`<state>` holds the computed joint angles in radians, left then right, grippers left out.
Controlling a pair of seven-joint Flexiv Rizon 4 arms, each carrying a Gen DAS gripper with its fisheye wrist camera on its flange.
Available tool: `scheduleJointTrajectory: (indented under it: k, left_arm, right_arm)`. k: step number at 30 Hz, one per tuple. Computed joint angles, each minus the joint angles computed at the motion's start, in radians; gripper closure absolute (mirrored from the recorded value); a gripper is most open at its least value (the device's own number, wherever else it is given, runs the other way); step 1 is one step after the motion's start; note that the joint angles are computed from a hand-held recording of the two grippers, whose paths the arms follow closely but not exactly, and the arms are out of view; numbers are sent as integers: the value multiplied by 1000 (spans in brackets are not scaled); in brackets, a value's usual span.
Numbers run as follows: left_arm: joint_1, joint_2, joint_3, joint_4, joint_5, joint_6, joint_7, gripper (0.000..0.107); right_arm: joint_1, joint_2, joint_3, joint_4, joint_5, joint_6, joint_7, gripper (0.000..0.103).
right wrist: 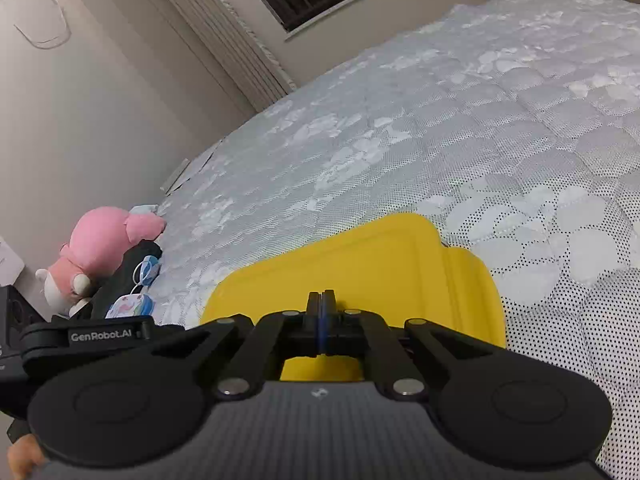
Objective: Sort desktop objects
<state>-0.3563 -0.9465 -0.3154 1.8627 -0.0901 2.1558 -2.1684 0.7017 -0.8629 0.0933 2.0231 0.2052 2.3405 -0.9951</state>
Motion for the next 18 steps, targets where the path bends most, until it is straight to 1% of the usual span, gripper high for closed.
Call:
scheduleJointTrajectory:
  k: [1, 2, 3, 4, 5, 6, 7, 8, 9, 10, 12, 13, 14, 15, 17, 18]
  left_arm:
    - [-11, 5, 8, 3, -5, 4, 4, 103]
    - [-27, 17, 32, 9, 10, 5, -17, 101]
    - [-47, 34, 44, 30, -22, 21, 11, 92]
    - [-96, 58, 62, 61, -120, 50, 93, 83]
    - [-165, 84, 74, 91, -283, 82, 227, 78]
    - [-235, 103, 83, 109, -446, 111, 366, 68]
    - [-305, 112, 85, 111, -609, 150, 511, 62]
    - [-375, 116, 95, 97, -759, 170, 629, 61]
    - [-445, 120, 137, 85, -845, 166, 687, 61]
    - [-514, 126, 200, 85, -883, 142, 686, 61]
    - [-646, 136, 363, 110, -850, 64, 556, 60]
    - [-703, 134, 427, 121, -840, 38, 502, 60]
    - [-741, 133, 459, 132, -849, 29, 477, 59]
    - [-756, 133, 458, 141, -865, 36, 473, 58]
    - [-734, 148, 403, 176, -868, 64, 459, 58]
    - [-717, 155, 375, 194, -855, 71, 441, 55]
  right_arm:
    - [22, -1, -14, -3, 19, 2, -13, 103]
    - [60, 4, -41, -2, 58, -3, -39, 103]
    - [114, 14, -78, 3, 116, -13, -75, 103]
    - [176, 26, -121, 11, 184, -24, -118, 95]
    - [225, 34, -152, 18, 240, -29, -158, 94]
    - [253, 39, -165, 25, 275, -22, -188, 93]
    - [276, 45, -172, 31, 310, -18, -214, 90]
    - [292, 53, -171, 38, 344, -19, -231, 85]
    - [309, 61, -172, 43, 378, -19, -248, 83]
    - [323, 68, -168, 50, 412, -16, -261, 78]
    - [339, 75, -143, 71, 463, 21, -278, 70]
    - [355, 75, -138, 78, 499, 40, -295, 63]
    - [381, 75, -139, 81, 552, 57, -320, 57]
    - [408, 73, -144, 79, 606, 70, -350, 56]
    - [438, 76, -137, 78, 687, 80, -401, 52]
    - [438, 78, -122, 79, 709, 84, -414, 52]
